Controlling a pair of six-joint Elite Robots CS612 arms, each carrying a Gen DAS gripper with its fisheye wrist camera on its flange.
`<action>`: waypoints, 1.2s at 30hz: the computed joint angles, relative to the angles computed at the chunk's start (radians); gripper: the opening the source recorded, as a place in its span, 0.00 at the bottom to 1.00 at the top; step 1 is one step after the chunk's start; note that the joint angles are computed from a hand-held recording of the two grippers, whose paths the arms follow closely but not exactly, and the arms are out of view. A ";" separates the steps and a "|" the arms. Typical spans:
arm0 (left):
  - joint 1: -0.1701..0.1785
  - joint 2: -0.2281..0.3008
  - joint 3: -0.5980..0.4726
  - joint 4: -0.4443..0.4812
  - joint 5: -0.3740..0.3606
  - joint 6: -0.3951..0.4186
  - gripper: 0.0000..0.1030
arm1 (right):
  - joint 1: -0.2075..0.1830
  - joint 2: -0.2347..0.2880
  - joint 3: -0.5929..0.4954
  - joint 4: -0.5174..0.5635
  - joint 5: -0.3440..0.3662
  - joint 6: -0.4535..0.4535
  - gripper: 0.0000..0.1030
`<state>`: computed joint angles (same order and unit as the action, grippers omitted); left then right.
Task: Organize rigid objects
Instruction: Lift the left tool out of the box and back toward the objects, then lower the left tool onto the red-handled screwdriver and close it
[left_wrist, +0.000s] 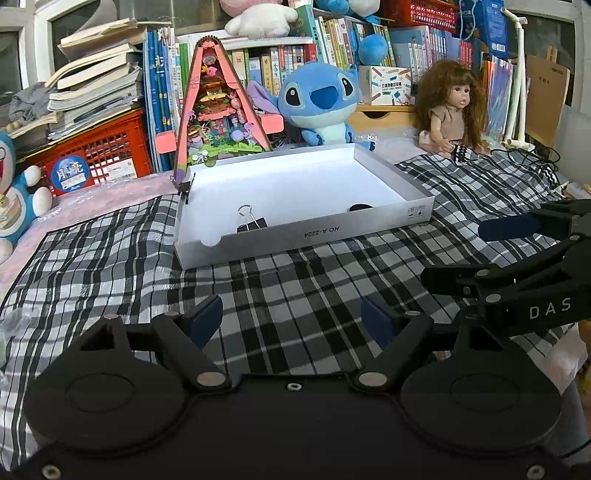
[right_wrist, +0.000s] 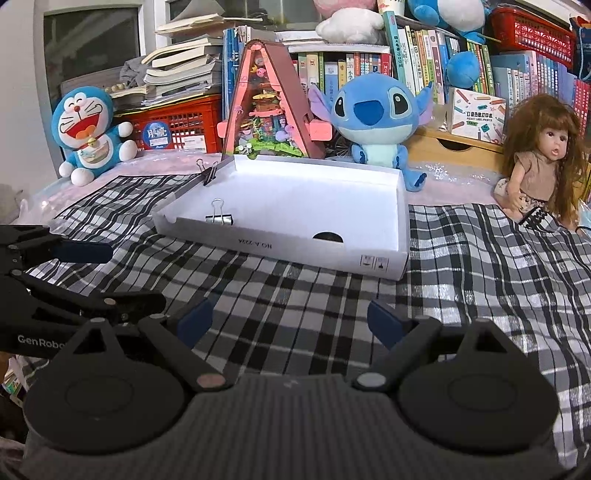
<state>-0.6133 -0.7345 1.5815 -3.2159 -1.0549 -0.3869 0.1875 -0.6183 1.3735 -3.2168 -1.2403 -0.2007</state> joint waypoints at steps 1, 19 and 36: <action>-0.003 0.000 0.005 -0.007 0.005 -0.002 0.79 | 0.000 -0.001 0.006 -0.009 0.001 -0.001 0.93; -0.037 -0.003 0.069 -0.087 0.057 -0.060 0.79 | -0.006 -0.016 0.095 -0.120 0.009 -0.007 0.93; -0.063 -0.001 0.114 -0.125 0.094 -0.102 0.79 | -0.007 -0.018 0.141 -0.170 -0.002 -0.047 0.93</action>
<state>-0.6762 -0.7357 1.6957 -3.3406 -0.9614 -0.4892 0.1803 -0.6362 1.5147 -3.3865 -1.2422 -0.2482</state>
